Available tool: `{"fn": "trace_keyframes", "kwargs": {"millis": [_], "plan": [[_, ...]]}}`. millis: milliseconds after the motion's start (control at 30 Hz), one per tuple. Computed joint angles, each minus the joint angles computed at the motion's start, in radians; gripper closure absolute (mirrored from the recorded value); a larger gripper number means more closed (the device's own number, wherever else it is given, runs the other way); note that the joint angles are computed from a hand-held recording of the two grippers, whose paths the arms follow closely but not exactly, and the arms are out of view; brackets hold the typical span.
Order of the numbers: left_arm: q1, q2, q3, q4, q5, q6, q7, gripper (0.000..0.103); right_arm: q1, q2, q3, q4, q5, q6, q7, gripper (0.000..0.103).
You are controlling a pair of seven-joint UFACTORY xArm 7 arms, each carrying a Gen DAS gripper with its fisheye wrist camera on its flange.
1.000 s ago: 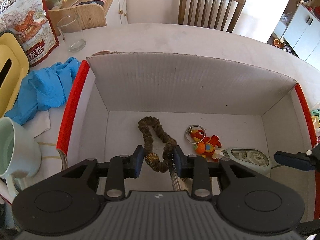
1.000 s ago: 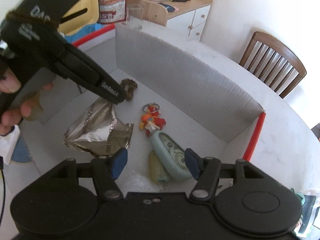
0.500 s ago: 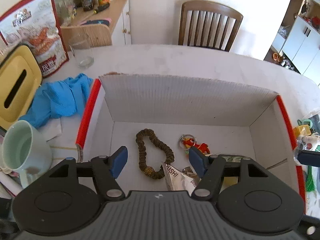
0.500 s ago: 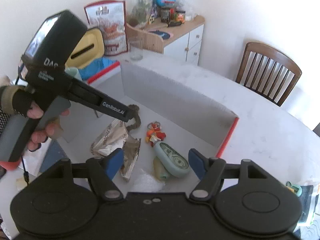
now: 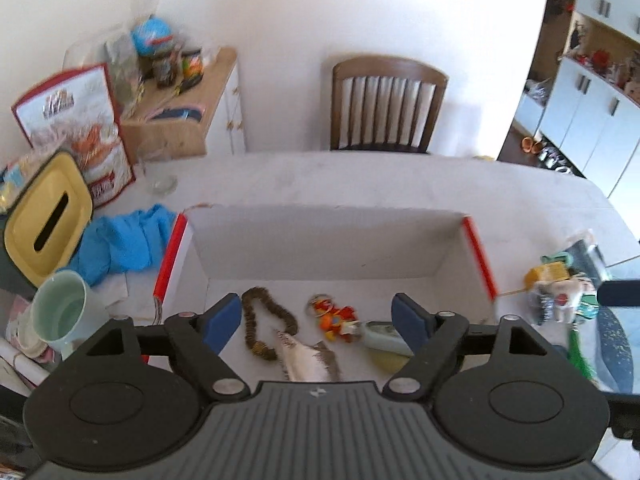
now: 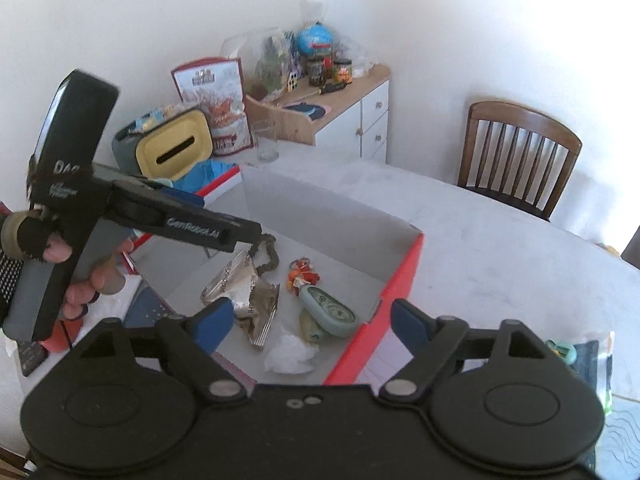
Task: Organize objects
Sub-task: 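Move both open grippers from the box back to the item pile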
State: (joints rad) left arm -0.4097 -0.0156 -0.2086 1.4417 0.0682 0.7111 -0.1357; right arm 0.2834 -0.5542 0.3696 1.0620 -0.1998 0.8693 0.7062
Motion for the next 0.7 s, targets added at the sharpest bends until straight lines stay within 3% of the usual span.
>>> {"fn": "trace_keyframes", "kwargs": {"millis": [233,700], "plan": [[-0.026,-0.084,-0.029,-0.054,-0.017,-0.053,-0.003,0.018,0.001,-0.146,-0.028,-0.079,0.034,-0.016,0.000,0.003],[-0.079,-0.149,-0.108,-0.099,0.039,-0.142,-0.095,0.016,-0.055,-0.477,-0.070,-0.233,0.112,0.073,-0.033,0.001]]}}
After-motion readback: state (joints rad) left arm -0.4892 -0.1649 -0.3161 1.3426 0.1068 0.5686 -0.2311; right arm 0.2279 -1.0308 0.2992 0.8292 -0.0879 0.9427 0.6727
